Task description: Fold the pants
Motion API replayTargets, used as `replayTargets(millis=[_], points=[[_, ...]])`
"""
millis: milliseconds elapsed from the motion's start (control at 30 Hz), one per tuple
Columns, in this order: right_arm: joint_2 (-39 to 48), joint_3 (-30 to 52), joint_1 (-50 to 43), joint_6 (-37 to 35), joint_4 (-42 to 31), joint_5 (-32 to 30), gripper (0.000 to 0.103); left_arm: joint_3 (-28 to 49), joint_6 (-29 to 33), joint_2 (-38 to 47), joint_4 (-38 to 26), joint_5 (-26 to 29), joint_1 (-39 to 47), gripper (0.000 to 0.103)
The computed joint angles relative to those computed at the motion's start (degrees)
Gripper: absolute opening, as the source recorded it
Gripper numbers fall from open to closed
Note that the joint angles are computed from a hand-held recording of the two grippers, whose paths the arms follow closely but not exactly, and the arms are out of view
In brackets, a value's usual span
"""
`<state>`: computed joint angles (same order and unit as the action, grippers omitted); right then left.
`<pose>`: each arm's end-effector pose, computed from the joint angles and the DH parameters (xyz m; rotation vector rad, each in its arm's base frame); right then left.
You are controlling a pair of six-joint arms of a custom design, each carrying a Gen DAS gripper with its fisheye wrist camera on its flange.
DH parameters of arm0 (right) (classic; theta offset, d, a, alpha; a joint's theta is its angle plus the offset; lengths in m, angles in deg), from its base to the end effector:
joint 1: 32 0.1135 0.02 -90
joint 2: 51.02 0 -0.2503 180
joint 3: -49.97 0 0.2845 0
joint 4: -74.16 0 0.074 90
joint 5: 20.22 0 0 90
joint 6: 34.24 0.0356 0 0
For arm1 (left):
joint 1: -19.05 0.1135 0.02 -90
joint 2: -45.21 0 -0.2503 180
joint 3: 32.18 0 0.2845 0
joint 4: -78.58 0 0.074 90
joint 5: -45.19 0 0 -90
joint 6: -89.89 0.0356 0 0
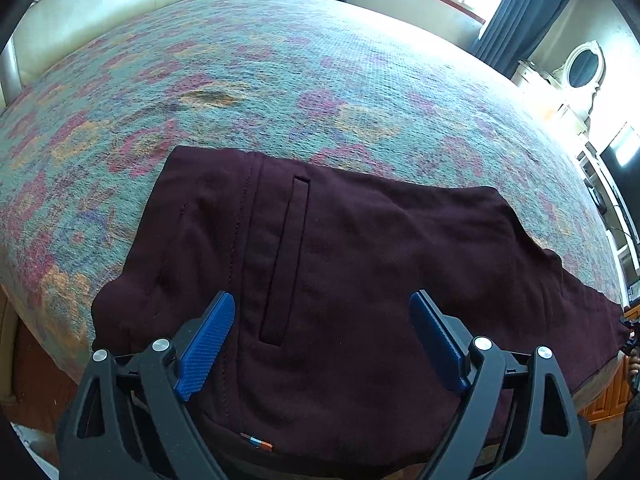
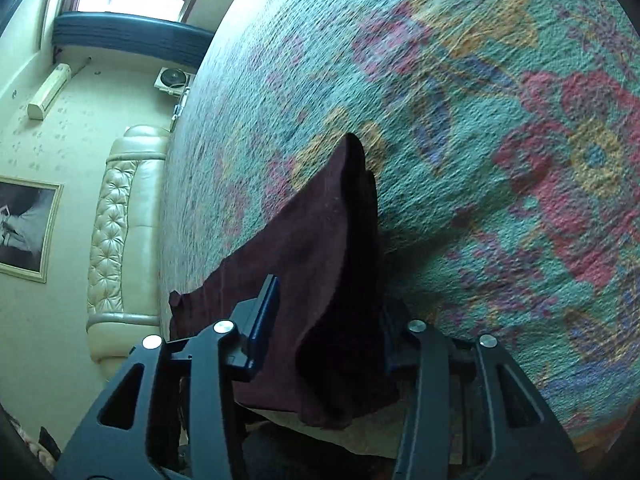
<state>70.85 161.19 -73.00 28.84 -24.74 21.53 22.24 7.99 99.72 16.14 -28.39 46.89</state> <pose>0.3186 -0.2418 0.1814 0.5305 2.6189 1.2460 0.1896 0.0887 0.2209 -0.3548 2.5731 -0.1605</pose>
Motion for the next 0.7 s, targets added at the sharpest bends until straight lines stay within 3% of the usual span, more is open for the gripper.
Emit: replayTargets(millis=[33,67,367,700], points=[[-0.87,-0.58,0.46,0.79,0.75,0.86,0.027,-0.03,0.05,0.0,0.09,-0.12,-0.08,0.088],[-2.66,-2.07,1.12,2.31,2.26,1.52,0.025,-0.06,0.2,0.01,0.16,-0.02,-0.02,0.088],[-16.71,-7.61,3.61,10.7,7.93,3.74,0.022,0.87,2.52,0.58,-1.67,4.01,2.53,0.088],[-32.39,-7.17,18.19,24.01,8.17,3.42,0.022,0.41,6.92,-0.66,-4.11,7.41,3.77,0.088]])
